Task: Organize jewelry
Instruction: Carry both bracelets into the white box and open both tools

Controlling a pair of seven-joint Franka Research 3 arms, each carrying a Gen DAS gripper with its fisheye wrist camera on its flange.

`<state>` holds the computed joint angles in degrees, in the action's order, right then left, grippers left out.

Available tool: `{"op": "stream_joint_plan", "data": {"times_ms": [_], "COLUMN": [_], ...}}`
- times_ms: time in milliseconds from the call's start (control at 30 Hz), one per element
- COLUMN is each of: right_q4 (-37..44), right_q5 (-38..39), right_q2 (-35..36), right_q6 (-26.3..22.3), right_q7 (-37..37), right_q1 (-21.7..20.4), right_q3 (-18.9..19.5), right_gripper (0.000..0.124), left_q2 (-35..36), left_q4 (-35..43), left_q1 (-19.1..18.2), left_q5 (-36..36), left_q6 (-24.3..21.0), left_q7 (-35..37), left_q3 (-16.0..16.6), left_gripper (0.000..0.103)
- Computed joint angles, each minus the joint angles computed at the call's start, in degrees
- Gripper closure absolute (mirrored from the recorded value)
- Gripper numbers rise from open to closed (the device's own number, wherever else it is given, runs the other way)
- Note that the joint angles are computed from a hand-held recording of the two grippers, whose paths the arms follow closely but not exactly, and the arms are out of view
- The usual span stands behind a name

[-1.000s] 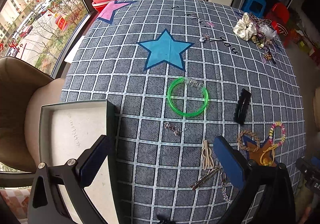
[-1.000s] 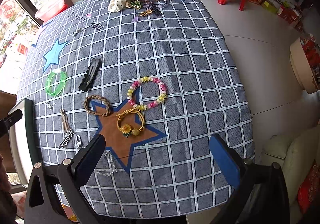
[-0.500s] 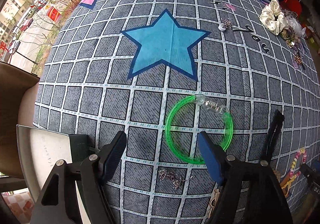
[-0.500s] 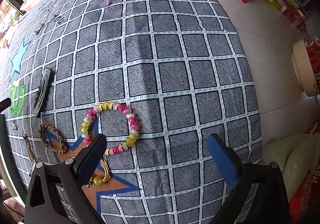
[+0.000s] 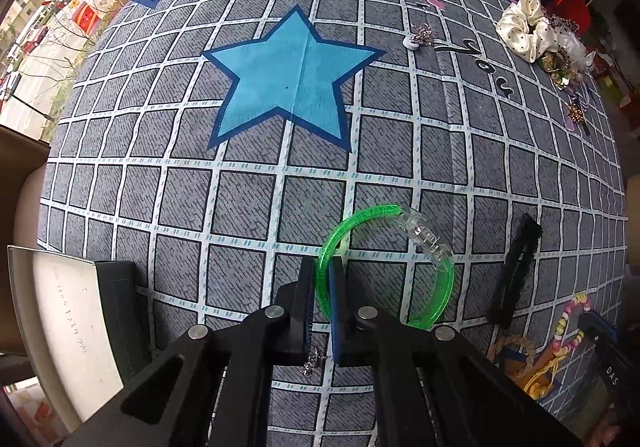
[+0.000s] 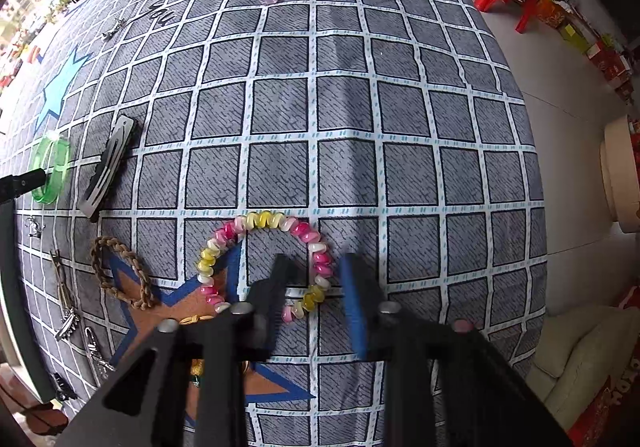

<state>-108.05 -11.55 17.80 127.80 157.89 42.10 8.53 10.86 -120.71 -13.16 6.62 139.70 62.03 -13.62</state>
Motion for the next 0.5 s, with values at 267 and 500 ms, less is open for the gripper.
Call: {"op": "stream_joint_plan", "data": {"times_ms": [267, 500], "right_q4": [-2.89, -3.72], "right_q5": [1.68, 3.04], "right_q2": [-5.16, -8.6], "right_q6": [4.42, 5.73], "right_q7": [-3.41, -7.74], "right_q1": [-2.77, -4.67], "right_q3": [0.28, 1.34], "right_gripper": [0.114, 0.114], "left_q2": [-8.09, -19.12], "left_q4": [-3.04, -10.11], "left_q1": [-1.36, -2.68], "left_q5": [-1.8, -4.87], "left_q6": [-1.58, -2.17], "left_q7": [-3.0, -5.69], "left_q3": [-0.75, -0.2], "left_gripper": [0.09, 0.09]}}
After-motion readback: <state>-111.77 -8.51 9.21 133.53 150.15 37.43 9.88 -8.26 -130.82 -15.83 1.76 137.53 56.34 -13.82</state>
